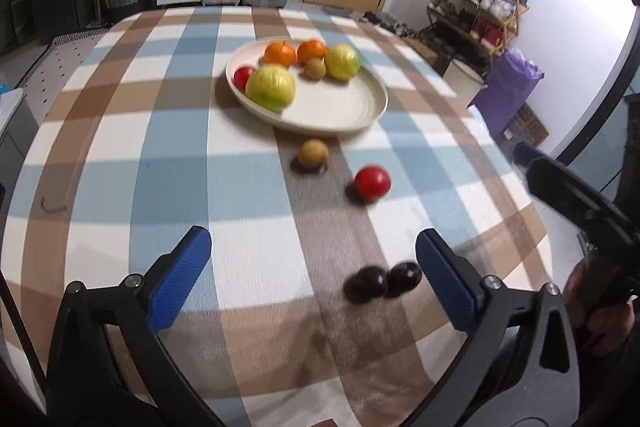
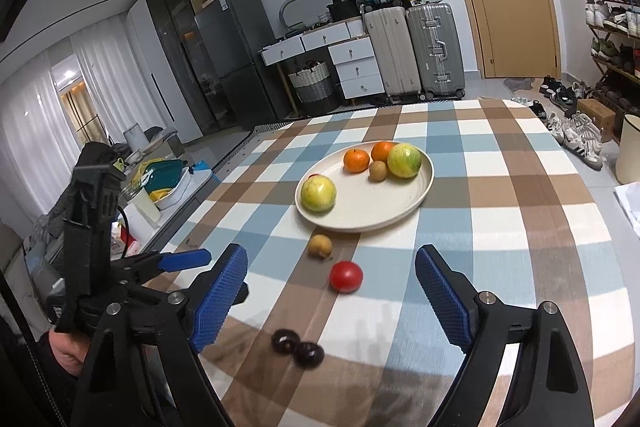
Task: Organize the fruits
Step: 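Raise both grippers away from the plate, then lower the left gripper onto a dark plum and close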
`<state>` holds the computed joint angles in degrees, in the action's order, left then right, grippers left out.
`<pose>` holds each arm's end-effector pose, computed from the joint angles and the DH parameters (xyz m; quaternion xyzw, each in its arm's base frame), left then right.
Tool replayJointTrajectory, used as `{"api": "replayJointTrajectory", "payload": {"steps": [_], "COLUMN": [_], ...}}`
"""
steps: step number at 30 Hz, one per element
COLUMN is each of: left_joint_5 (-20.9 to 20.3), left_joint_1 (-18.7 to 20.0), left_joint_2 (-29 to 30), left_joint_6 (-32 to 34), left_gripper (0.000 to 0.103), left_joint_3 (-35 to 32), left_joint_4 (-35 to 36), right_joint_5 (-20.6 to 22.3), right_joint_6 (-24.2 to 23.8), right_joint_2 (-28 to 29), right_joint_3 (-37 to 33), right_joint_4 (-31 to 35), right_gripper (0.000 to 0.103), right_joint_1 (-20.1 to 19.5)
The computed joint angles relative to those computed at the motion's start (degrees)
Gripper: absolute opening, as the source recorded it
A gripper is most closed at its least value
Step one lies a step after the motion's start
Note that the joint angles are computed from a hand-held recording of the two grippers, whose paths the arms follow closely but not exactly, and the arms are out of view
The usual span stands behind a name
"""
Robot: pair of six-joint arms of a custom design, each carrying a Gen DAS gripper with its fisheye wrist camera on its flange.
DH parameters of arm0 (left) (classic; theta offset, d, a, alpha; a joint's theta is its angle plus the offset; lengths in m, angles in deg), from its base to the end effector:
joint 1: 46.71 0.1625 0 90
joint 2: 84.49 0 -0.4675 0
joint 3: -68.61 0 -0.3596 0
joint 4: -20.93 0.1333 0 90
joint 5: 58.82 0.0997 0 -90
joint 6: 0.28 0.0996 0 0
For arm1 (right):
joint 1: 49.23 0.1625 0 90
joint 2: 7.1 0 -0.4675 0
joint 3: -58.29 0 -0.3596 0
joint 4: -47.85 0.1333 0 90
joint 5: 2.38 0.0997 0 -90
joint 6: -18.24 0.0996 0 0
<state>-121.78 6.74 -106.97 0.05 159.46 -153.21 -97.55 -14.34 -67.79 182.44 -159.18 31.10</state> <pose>-0.2642 -0.6563 -0.0513 0.2742 0.9238 -0.1988 0.1786 0.0338 -0.5419 0.2698 0.1572 -0.8781 0.4054 0.1998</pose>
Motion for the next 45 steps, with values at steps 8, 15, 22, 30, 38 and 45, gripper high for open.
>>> {"api": "replayJointTrajectory", "payload": {"steps": [8, 15, 22, 30, 38, 45], "left_joint_5": [-1.1, 0.0, -1.2, -5.1, -6.7, -7.6], "left_joint_1": [0.3, -0.1, 0.3, 1.2, 0.5, 1.6], "left_joint_2": [0.7, 1.8, 2.4, 2.6, 3.2, 2.5], "left_joint_6": [-0.2, 0.6, 1.3, 3.4, 7.7, 6.2], "left_gripper": [0.102, 0.101, 0.08, 0.056, 0.02, 0.019], "left_joint_3": [1.6, 1.4, 0.1, -0.5, -0.4, -0.3], "left_joint_4": [1.6, 2.3, 4.3, 4.5, 3.4, 2.9], "right_joint_5": [0.3, 0.2, 0.4, 1.1, 3.2, 4.6], "right_joint_6": [-0.4, -0.5, -0.5, -0.1, 1.0, 1.1], "right_joint_2": [-0.7, -1.3, -1.4, -1.8, -1.7, -1.2], "right_joint_3": [3.7, 5.7, 6.2, 6.3, 5.9, 5.7], "right_joint_4": [-3.2, -4.7, -5.1, -3.8, -1.6, 1.6], "right_gripper": [0.088, 0.088, 0.088, 0.088, 0.088, 0.088], "right_joint_1": [-0.8, -1.4, -1.6, -2.2, -3.7, -4.7]}}
